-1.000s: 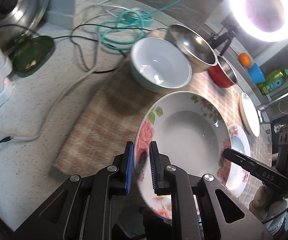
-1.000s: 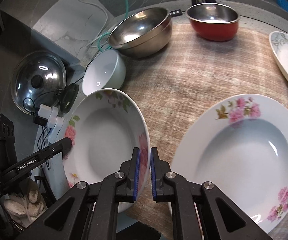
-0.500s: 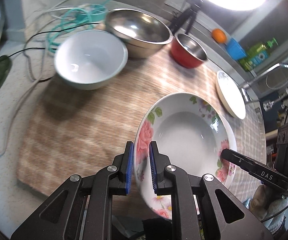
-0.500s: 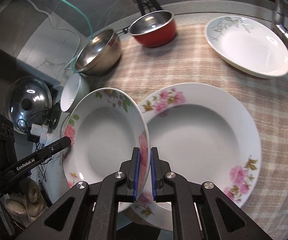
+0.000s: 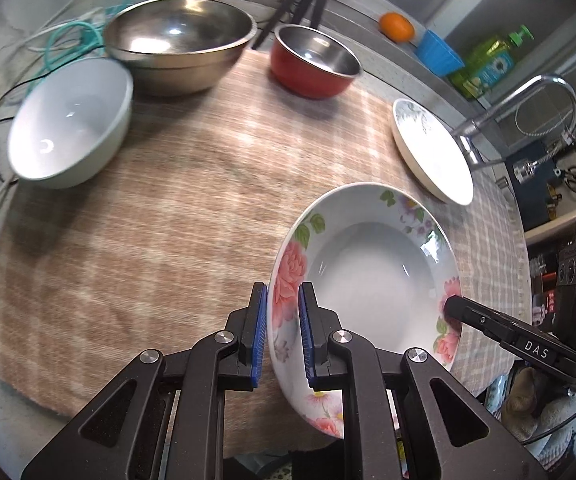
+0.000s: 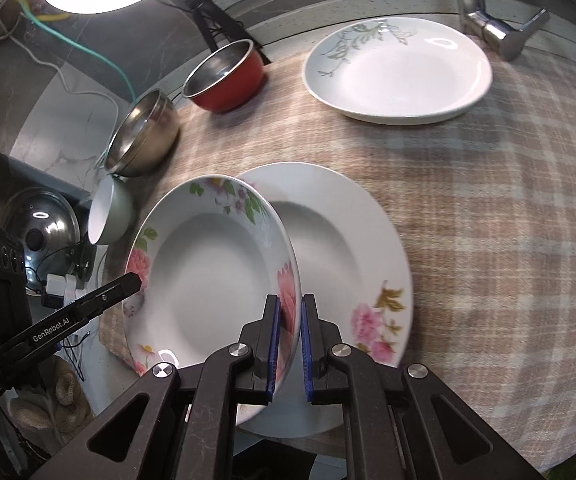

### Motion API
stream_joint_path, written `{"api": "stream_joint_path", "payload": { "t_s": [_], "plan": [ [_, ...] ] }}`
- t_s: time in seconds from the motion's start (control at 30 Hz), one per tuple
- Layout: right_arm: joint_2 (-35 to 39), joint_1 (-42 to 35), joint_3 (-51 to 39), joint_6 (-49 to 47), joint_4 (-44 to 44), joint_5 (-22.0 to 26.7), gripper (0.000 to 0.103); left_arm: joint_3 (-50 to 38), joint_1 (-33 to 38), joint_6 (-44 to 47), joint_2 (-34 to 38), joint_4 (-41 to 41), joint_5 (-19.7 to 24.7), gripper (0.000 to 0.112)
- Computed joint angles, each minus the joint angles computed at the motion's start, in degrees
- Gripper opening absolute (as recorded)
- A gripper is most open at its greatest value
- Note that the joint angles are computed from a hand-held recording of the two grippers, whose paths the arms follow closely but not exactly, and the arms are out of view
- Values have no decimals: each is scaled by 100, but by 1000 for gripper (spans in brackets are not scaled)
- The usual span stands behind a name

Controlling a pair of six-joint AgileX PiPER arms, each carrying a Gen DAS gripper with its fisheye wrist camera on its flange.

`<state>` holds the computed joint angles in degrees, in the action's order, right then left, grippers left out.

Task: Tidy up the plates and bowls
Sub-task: 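Lift the rose-pattern plate with both tools and lower it onto the pink-blossom plate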

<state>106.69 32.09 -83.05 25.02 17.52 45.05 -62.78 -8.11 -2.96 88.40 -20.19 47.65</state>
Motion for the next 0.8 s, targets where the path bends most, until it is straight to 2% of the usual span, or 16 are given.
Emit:
{"api": "stream_joint_path", "payload": {
  "t_s": [0.3,0.8],
  "plan": [
    [-136,-194,323,-57,37,-101,9,-184,-350,-173,239,146,-37,14],
    [-91,-285,380,-56,-56,-40,9,-297,-651,-423,486,427,-112,14]
  ]
}}
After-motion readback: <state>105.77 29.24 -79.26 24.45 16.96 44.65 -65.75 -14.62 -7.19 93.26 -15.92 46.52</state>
